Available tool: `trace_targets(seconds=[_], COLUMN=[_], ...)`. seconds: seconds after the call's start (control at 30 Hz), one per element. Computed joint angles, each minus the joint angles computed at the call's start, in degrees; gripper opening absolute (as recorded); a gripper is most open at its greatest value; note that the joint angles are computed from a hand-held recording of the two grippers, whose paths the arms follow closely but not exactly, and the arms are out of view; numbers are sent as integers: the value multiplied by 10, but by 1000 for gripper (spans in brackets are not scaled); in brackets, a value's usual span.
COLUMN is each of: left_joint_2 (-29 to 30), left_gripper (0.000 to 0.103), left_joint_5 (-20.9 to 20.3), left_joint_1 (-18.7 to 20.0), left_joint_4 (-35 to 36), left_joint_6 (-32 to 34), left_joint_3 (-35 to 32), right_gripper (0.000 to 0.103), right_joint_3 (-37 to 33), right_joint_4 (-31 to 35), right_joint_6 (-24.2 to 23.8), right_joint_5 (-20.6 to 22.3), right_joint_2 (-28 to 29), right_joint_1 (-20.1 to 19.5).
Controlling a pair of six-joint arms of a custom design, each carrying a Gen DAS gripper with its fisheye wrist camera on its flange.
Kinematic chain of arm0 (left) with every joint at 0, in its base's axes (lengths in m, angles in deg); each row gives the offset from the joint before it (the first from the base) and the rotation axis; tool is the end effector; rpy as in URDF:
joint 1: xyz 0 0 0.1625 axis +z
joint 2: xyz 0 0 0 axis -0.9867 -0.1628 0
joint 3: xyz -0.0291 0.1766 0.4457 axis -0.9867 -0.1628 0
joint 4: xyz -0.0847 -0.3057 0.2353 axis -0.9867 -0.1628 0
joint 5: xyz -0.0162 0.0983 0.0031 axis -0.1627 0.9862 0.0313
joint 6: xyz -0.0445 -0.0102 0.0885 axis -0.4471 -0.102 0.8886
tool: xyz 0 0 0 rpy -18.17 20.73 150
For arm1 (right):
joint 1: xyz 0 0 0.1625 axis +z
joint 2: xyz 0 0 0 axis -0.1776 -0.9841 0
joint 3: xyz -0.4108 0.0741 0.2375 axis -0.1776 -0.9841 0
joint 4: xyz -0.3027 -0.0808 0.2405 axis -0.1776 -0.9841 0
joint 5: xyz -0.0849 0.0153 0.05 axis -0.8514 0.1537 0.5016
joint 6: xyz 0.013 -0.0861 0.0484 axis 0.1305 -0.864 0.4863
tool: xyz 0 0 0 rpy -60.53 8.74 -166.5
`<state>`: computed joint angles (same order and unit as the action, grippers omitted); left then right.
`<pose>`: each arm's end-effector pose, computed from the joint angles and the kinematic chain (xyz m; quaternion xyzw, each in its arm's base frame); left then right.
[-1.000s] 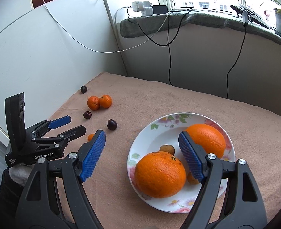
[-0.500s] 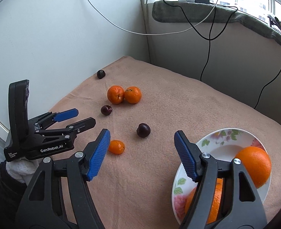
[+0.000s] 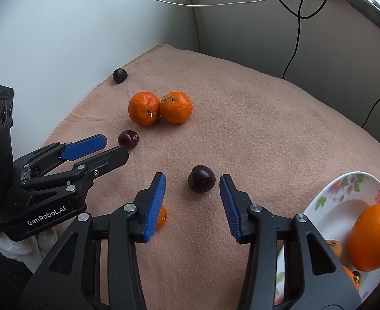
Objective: Organize fruits
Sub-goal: 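Close the left gripper on one dark plum while the right grasps another plum, then carry the plum in the left gripper while the right carries its plum over the plate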
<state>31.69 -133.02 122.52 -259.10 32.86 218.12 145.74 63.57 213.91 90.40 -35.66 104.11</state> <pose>-0.1720 -0.3785 0.0235 0.3631 0.9111 -0.1591 0.1132 0.0968 -0.2919 0.1247 0.0256 -0.9113 0.2804 0.3005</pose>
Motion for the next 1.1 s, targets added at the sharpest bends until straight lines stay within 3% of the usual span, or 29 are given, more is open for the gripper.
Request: trace_targets(seconds=[0.33,0.67,1.1], left_joint_2=[10,12,10], left_gripper=[36,23,23], left_joint_5=[3,4,8], left_joint_1=[8,11,3], left_joint_4=[36,46,21], left_joint_6=[10,8,5], left_joint_3=[-26,-35,-18], right_gripper=[39,26,25], right_joint_3=[-16,-19,6], right_joint_4=[2,-7,-28], right_joint_6=[-4,-18,-17], right_joint_5=[3,20,13], right_joint_2=[22,32,3], right_joint_1=[-13,-14,-3])
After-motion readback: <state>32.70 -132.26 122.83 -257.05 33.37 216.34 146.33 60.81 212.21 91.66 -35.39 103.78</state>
